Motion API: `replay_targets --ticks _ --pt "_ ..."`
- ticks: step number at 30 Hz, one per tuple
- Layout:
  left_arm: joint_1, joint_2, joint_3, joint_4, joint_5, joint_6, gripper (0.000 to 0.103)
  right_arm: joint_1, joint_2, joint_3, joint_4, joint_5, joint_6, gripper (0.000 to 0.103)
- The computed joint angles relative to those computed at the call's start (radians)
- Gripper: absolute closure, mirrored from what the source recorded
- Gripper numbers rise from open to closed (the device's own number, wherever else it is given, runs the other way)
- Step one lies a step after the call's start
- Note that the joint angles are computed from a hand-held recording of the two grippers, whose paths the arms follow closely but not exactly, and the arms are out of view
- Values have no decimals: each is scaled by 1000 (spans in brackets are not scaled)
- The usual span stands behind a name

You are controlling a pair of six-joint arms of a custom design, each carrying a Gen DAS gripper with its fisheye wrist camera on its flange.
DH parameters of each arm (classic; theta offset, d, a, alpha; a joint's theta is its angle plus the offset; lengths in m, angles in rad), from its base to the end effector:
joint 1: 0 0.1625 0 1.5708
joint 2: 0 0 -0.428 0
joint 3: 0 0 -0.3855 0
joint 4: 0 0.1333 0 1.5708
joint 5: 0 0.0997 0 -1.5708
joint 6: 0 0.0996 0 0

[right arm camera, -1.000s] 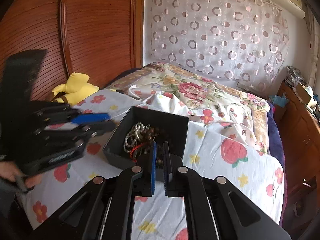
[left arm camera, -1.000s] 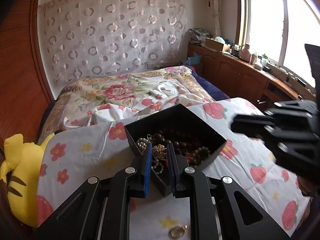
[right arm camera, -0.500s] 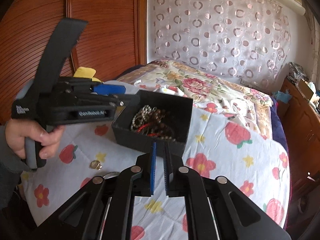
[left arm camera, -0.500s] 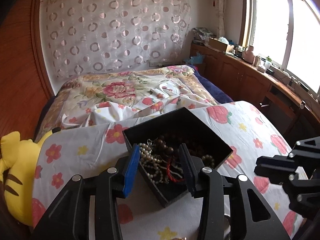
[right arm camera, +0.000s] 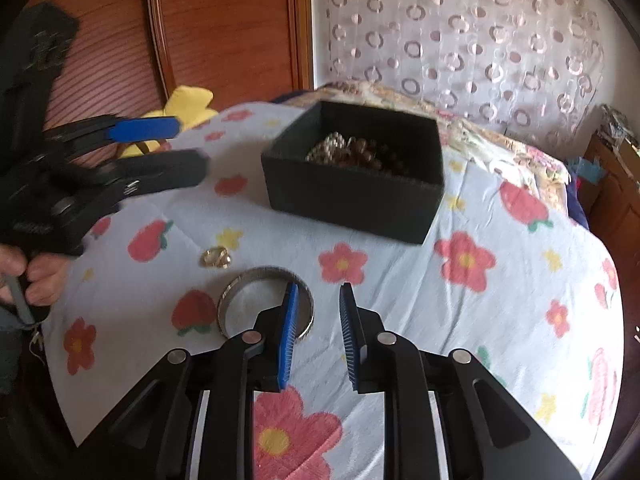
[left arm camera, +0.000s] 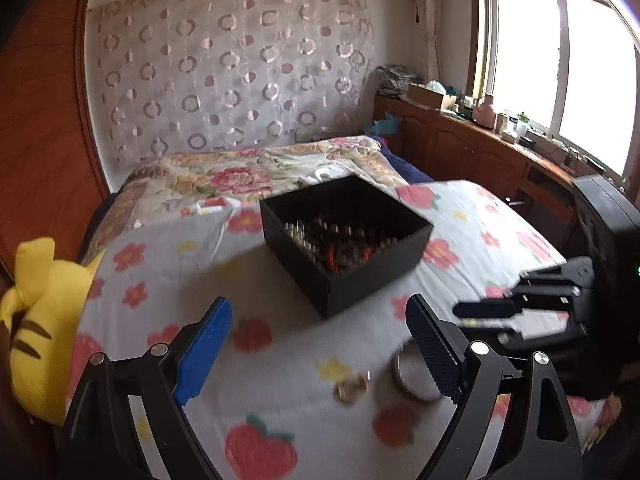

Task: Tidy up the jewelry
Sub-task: 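Grasp the silver bangle with the right gripper while the left gripper grasps the gold ring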

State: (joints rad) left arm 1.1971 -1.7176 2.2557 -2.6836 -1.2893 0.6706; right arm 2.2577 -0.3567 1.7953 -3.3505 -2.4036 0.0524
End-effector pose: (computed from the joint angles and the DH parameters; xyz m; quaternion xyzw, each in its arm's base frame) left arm 0.0023 -0.4350 0.3622 0.4391 0.8428 -0.2576 0.1746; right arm 0.4064 -0.4016 -0.1000 0.2159 -0.8777 0.2887 0.3156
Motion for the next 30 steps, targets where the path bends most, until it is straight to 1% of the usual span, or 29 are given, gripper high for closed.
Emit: replay_targets --ticks 5,9,10,11,12,15,21,23,25,26,27,28,30 --pt "27 -35 23 34 12 10 18 -11 5 -12 62 16 23 80" --pt "40 -41 32 64 29 15 18 -15 14 -27 95 4 25 80" --pt "44 -42 34 70 32 20 18 -13 18 -33 101 -4 23 86" --pt "49 -41 33 81 35 25 18 -12 19 -35 102 -3 18 94" --pt "53 -39 33 86 39 30 18 -11 19 -35 102 -7 21 97" --pt "54 -27 35 101 56 32 18 -3 19 -26 87 -27 33 97" --pt "42 -23 41 119 52 34 18 30 13 36 -4 -59 65 98" --pt "38 -20 40 123 54 42 22 44 12 55 -27 -71 87 98" --pt "32 -20 41 134 58 43 30 53 9 82 -59 -68 113 98" --pt "29 -19 40 141 58 41 32 56 9 93 -76 -64 121 98" --pt "27 -17 38 151 57 38 36 58 7 105 -89 -61 136 98" --pt "26 -16 36 159 57 36 44 61 5 118 -108 -55 155 98" --pt "18 -14 35 177 63 29 52 72 6 131 -142 -63 169 98"
